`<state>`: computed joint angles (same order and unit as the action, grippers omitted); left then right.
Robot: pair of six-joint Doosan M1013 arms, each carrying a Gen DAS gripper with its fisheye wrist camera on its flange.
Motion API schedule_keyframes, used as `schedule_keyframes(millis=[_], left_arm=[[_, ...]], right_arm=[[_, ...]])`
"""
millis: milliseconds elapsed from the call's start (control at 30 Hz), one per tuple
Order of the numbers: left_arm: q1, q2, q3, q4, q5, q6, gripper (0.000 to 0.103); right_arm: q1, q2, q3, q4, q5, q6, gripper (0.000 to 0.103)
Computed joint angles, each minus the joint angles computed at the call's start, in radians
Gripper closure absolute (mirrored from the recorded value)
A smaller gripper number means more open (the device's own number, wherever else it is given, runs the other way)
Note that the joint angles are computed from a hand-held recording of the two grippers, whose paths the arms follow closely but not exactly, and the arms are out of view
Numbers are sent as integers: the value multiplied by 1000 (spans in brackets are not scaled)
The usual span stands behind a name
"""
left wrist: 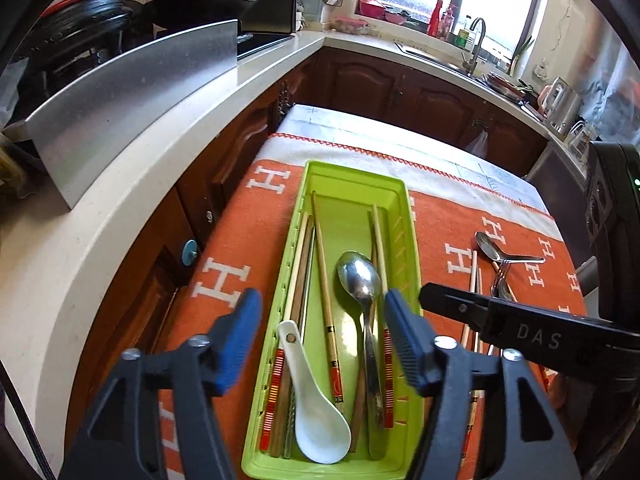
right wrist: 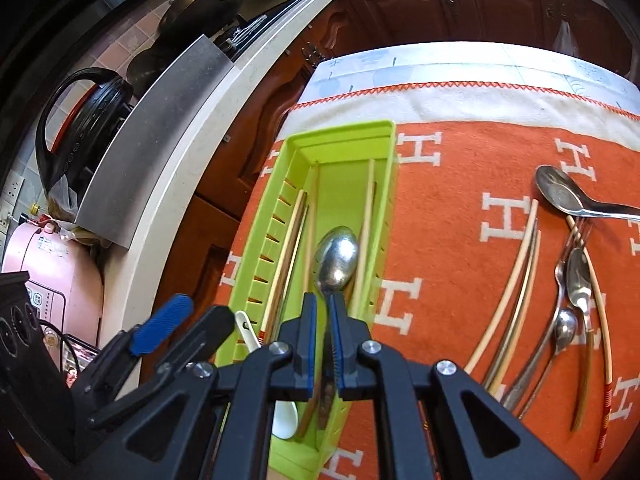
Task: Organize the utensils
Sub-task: 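Move both open tools back over the utensil pile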
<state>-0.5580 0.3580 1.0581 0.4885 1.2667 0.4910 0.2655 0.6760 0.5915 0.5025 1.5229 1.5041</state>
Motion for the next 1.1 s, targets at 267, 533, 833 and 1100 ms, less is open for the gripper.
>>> schedule_keyframes(millis=[267, 533, 833, 1100], left_arm=[[-13, 0, -2, 11, 41, 5, 21], [-26, 2, -13, 6, 72, 16, 20], [-56, 32, -70, 7, 113, 82, 20], [-86, 82, -156, 11, 140, 166, 17]], right_arm=[[-3, -49, 75, -19, -57, -54, 95], [-12, -108, 162, -31, -130, -108, 95], [-47, -168, 253, -35, -197, -134, 95], [-101, -215, 322, -23, -263, -143, 95]])
